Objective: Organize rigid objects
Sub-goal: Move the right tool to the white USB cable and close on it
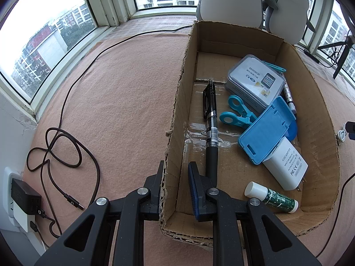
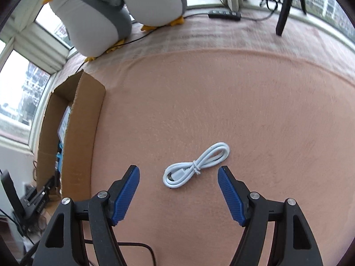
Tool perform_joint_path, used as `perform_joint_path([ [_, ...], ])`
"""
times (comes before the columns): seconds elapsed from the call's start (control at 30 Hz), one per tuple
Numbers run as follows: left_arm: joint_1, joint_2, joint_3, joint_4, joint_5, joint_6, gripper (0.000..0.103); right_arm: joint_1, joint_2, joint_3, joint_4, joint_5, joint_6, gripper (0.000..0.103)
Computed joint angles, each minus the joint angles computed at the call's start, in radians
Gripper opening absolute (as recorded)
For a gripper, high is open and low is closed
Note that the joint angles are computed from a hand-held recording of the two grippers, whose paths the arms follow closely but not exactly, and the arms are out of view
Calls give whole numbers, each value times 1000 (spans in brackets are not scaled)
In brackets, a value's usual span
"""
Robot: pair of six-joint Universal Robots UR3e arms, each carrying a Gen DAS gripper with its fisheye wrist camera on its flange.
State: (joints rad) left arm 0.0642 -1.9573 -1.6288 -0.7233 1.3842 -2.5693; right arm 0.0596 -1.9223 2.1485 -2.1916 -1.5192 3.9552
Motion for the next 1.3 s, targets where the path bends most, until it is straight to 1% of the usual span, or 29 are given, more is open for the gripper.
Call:
perform_joint_path([
  [0.1, -1, 0, 1, -1, 0, -1, 19, -25, -8, 27, -20, 20, 21, 68],
  [0.27, -1, 0, 1, -1, 0, -1, 19, -68, -1, 45, -26, 46, 28, 57],
  [0.37, -1, 0, 1, 0, 0, -2, 19, -53, 43, 5, -13, 22, 13, 53],
  [0.43, -1, 0, 1, -1, 0, -1, 19, -43, 86, -34, 0, 4, -4, 48],
  [0.5, 0, 0, 1, -1, -2, -2, 19, -25, 126, -70, 10, -19, -13, 47],
  [0.57, -2, -1, 2, -1, -1, -5, 19, -17, 158, -96, 15, -32, -28, 42],
  [0.63, -3, -2, 4, -3, -1, -7, 19, 6, 208, -145, 31, -53, -62, 30],
  [0.67, -2, -2, 3, -2, -1, -5, 19, 25, 234, -173, 46, -72, -76, 29],
  [0.73, -2, -2, 3, -2, -2, -5, 19, 59, 281, -223, 69, -102, -101, 22],
  [0.8, -3, -3, 3, -1, -2, -8, 19, 84, 314, -254, 79, -123, -122, 18],
  [0.9, -3, -4, 2, 3, -3, -10, 19, 95, 320, -256, 68, -126, -141, 15],
  [1.03, -3, -3, 0, 3, -4, -11, 19, 97, 295, -223, 34, -120, -139, 15],
  [1.17, -1, -2, -2, 4, -5, -10, 19, 114, 272, -207, 2, -114, -114, 15],
  [1.3, 0, -1, -3, 5, -5, -8, 19, 133, 259, -237, -20, -115, -91, 15],
])
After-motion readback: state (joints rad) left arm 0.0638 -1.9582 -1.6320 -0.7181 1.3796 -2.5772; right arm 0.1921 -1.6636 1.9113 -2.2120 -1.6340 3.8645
